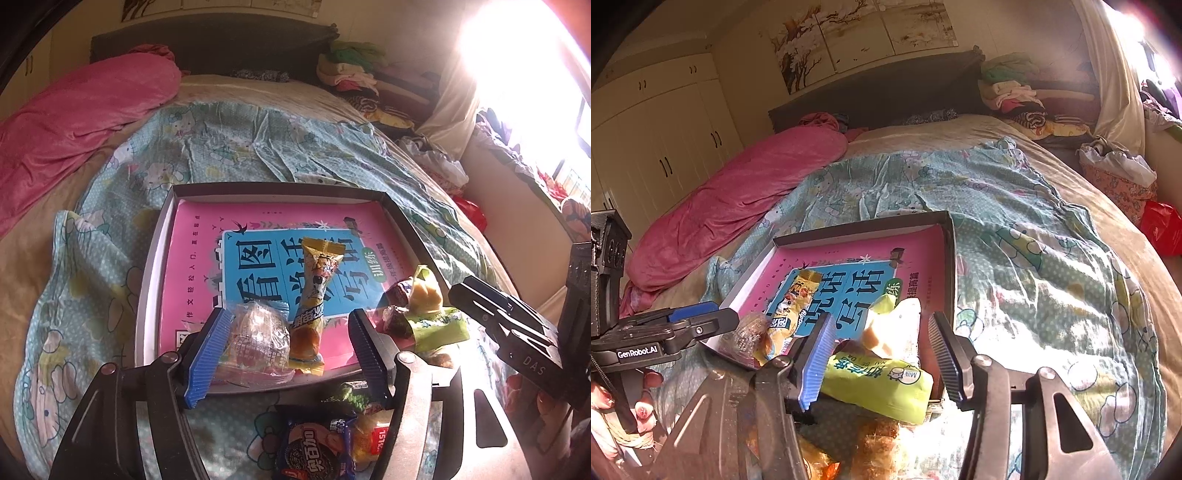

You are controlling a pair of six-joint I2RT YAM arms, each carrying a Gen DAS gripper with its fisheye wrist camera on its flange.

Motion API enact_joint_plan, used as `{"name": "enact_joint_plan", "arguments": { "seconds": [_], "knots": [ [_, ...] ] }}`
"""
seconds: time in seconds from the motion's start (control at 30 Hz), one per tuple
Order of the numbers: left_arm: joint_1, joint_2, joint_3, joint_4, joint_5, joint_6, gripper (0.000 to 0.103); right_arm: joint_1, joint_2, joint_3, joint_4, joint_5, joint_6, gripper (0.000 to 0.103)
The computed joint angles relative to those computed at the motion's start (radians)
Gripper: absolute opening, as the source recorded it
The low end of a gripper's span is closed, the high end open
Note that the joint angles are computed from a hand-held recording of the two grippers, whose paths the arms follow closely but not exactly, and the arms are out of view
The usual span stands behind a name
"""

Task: Organize snacks
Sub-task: 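Withdraw both open grippers from the tray toward the snack pile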

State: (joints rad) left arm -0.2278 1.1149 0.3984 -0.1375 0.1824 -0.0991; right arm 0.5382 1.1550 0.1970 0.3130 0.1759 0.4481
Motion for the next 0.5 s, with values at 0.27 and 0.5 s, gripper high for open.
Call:
{"name": "enact_joint_plan", "arguments": {
  "seconds": [0.27, 0.5],
  "knots": [
    [0.019, -0.053, -0.011, -0.03, 0.028, 0.019, 0.076, 0.009, -0.05, -0.013, -0.013, 0.017, 0.0, 0.058],
    [0.025, -0.109, -0.025, -0.076, 0.035, 0.033, 0.076, 0.013, -0.09, -0.018, -0.036, 0.025, -0.003, 0.059]
  ]
}}
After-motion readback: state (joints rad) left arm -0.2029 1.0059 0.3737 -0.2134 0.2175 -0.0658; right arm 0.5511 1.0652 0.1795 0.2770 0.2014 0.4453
